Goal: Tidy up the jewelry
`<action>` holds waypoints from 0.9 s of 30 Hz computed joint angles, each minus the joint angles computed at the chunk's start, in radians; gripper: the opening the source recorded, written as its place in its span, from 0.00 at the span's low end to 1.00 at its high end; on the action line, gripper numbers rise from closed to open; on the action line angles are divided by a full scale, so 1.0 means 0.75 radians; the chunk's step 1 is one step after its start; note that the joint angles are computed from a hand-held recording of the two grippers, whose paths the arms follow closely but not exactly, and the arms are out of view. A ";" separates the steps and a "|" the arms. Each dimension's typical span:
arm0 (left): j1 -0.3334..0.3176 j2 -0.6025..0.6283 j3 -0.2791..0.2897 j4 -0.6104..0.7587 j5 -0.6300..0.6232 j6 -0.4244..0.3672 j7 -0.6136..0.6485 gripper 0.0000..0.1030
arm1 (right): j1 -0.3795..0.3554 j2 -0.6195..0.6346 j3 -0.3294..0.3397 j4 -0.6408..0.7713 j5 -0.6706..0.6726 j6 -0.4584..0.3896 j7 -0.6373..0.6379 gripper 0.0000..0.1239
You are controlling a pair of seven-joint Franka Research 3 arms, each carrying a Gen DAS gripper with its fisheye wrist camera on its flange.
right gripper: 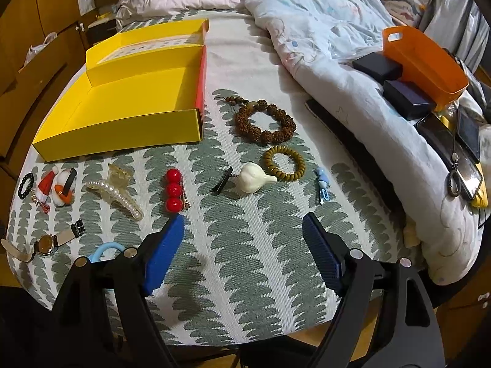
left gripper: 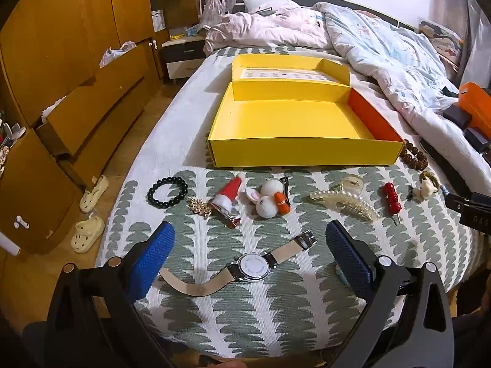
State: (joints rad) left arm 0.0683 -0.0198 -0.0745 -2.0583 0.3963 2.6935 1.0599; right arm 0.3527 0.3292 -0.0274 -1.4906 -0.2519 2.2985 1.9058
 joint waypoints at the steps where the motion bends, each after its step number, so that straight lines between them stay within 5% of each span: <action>1: 0.000 0.000 0.000 -0.002 0.000 0.000 -0.001 0.95 | 0.001 0.000 0.000 0.001 -0.001 -0.003 -0.001 0.65; 27: 0.002 -0.003 -0.003 -0.003 0.108 0.006 -0.104 0.95 | 0.001 -0.014 0.004 -0.012 -0.009 -0.014 -0.010 0.67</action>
